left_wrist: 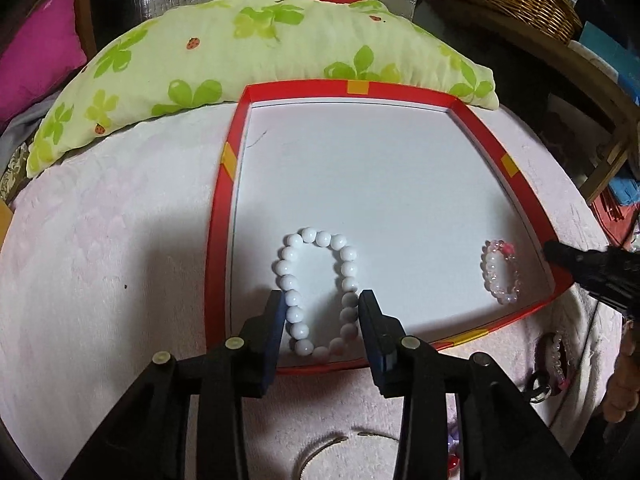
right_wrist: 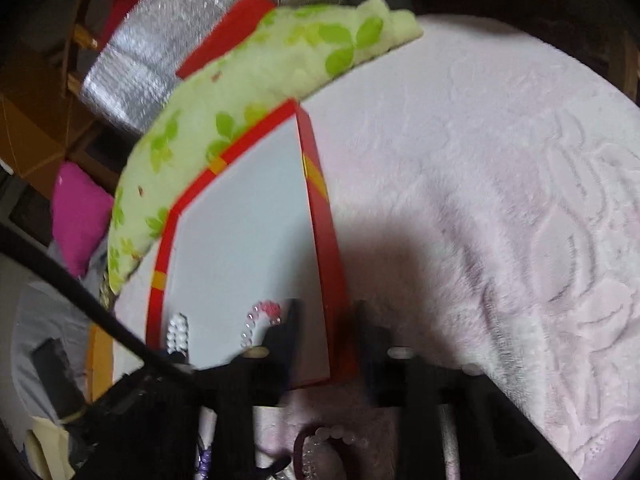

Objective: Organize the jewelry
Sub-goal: 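Open both tools to release the bracelets in the tray and withdraw, then grasp the purple bead bracelet with left tool while right tool grasps a clear bracelet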

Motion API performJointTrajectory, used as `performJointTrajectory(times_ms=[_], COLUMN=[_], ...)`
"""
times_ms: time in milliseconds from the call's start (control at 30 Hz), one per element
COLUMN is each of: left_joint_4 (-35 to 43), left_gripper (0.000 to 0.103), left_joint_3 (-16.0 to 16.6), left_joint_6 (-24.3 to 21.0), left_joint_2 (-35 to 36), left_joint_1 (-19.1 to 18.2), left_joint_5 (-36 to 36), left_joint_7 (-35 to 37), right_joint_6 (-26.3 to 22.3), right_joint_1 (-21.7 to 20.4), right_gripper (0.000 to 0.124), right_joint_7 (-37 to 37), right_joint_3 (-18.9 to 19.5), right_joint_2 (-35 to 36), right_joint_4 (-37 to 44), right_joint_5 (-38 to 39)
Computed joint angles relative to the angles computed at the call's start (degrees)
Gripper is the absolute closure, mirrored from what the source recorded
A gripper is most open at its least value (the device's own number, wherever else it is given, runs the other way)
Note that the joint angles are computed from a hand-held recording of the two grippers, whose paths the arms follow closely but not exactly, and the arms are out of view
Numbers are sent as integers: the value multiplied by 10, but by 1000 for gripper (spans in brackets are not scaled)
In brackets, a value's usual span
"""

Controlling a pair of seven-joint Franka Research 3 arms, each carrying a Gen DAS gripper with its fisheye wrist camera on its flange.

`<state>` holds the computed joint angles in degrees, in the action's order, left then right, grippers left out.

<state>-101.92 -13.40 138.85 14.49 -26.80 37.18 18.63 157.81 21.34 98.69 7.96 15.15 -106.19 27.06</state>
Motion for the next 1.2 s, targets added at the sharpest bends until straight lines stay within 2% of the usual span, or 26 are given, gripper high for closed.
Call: performJointTrajectory(times_ms=[100, 167, 333, 467, 567, 700, 767, 867, 933, 1100, 1200], left_joint_4=[-10, -19, -31, -40, -53, -71, -85, -114, -133, -152, -142], left_gripper=[64, 64, 64, 52, 52, 48, 46, 46, 46, 46, 46], left_joint_3=[-1, -2, -6, -3, -5, -14, -21, -33, -44, -67, -73], left_joint_6=[13, 27, 40, 30, 19, -7, -12, 0, 9, 20, 24], left_joint_2=[-5, -9, -15, -26, -44, -77, -94, -118, -132, -143, -127], left_joint_1=[2, 5, 4, 1, 0, -8, -8, -4, -4, -15, -24], left_joint_5=[-3, -11, -13, -6, 15, 71, 84, 82, 78, 80, 79], left_joint_7=[-6, -8, -11, -29, -48, -79, -101, -131, -148, -139, -107], right_joint_6=[11, 20, 24, 26, 31, 22, 16, 10, 7, -43, -65], right_joint_1=[19, 19, 8, -2, -6, -33, -33, -27, -24, -10, -2], right_gripper=[104, 104, 104, 102, 91, 88, 88, 88, 88, 88, 88], right_joint_7=[34, 37, 21, 18, 6, -71, -102, -150, -201, -295, -325], right_joint_3=[-18, -18, -5, 3, 6, 29, 26, 19, 18, 2, -5], right_joint_2=[7, 14, 40, 32, 8, -44, -67, -96, -116, -152, -159], right_joint_4=[7, 14, 44, 36, 10, -50, -75, -104, -126, -165, -175], right_joint_5=[-53, -62, -47, -12, 0, 88, 120, 150, 200, 314, 345])
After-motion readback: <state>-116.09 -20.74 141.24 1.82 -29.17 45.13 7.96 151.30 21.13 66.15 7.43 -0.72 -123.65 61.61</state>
